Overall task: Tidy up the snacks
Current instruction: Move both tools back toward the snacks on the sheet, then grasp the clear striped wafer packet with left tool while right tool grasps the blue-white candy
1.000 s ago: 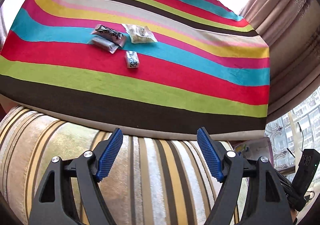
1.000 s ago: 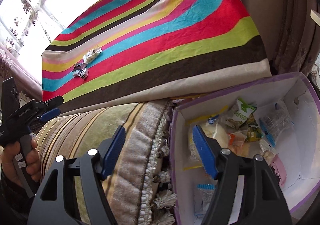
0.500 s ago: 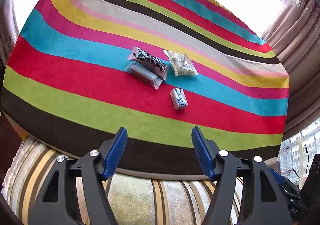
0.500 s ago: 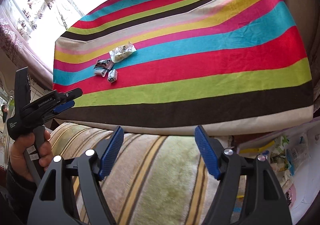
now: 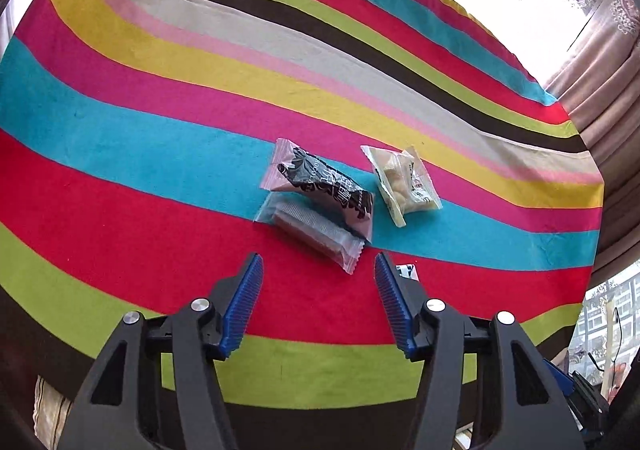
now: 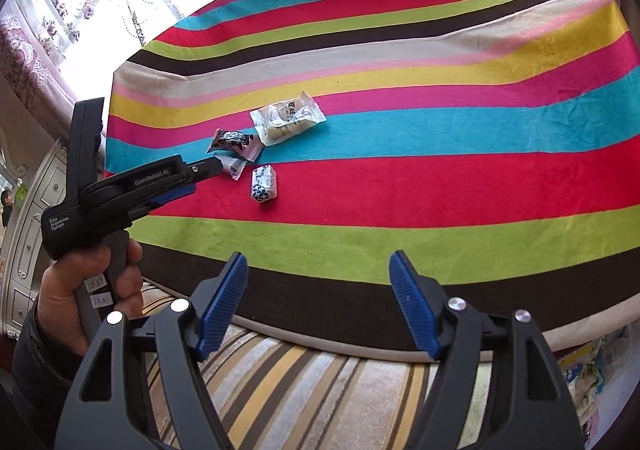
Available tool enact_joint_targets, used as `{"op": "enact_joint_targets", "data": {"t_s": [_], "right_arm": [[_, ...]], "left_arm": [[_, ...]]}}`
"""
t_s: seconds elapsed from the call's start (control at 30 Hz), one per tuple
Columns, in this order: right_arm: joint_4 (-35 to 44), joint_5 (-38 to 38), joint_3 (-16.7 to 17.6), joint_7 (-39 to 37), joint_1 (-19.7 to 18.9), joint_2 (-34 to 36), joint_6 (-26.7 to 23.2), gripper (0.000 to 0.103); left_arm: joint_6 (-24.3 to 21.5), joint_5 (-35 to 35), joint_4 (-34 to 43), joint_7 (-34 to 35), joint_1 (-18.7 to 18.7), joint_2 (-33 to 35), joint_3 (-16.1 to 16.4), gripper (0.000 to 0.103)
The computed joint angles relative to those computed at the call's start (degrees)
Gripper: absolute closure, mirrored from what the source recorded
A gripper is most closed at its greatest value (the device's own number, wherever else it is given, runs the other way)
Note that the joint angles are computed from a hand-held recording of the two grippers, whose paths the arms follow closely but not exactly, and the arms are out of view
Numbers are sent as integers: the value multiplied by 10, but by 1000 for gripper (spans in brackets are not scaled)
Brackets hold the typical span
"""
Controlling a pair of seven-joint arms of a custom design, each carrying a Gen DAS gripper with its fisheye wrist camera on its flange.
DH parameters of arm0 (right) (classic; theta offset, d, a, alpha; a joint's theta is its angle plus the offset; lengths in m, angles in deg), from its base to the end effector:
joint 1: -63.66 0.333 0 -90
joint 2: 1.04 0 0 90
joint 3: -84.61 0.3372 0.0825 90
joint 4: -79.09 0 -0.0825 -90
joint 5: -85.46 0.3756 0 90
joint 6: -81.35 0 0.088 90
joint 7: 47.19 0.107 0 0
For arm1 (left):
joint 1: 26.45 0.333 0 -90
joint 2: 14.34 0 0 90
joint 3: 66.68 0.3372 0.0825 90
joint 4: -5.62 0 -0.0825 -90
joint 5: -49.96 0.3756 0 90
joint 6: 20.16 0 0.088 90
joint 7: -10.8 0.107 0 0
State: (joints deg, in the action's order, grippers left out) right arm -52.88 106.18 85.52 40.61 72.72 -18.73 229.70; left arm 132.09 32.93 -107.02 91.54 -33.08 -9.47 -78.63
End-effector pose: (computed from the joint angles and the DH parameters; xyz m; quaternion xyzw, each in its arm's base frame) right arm 0.4785 0.0781 0.5597 -0.6577 0.6831 -0.0897 0.3046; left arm 0.5862 -0.1844 0.5237 -0.6920 0.6490 -0.3113 0.0555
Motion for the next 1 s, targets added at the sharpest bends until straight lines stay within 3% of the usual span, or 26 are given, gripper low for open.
{"op": "enact_joint_targets", "data": {"t_s": [0.27, 0.43, 0.57, 0.77, 0.9, 1.0], "right_arm": [[20, 7, -2, -2, 3, 25, -5, 30], [34, 9, -1, -4, 6, 42, -8, 30], [48, 8, 2, -2, 8, 60, -7, 29], [72, -9, 9, 16, 11, 89, 4, 29], [94, -31, 14, 26, 15, 113, 7, 29], [110, -51, 18, 36, 20, 132, 12, 30]], "left_arm": [[-10, 27, 45, 4, 1, 43, -5, 49], [-13, 65, 71, -21, 3, 63, -5, 56], [-26, 150, 96, -58, -14, 80, 5, 56], [-32, 265, 77, -103, -30, 65, 17, 74], [-37, 265, 64, -108, -21, 53, 13, 88], [-29, 229, 43, -96, -8, 38, 8, 89]]}}
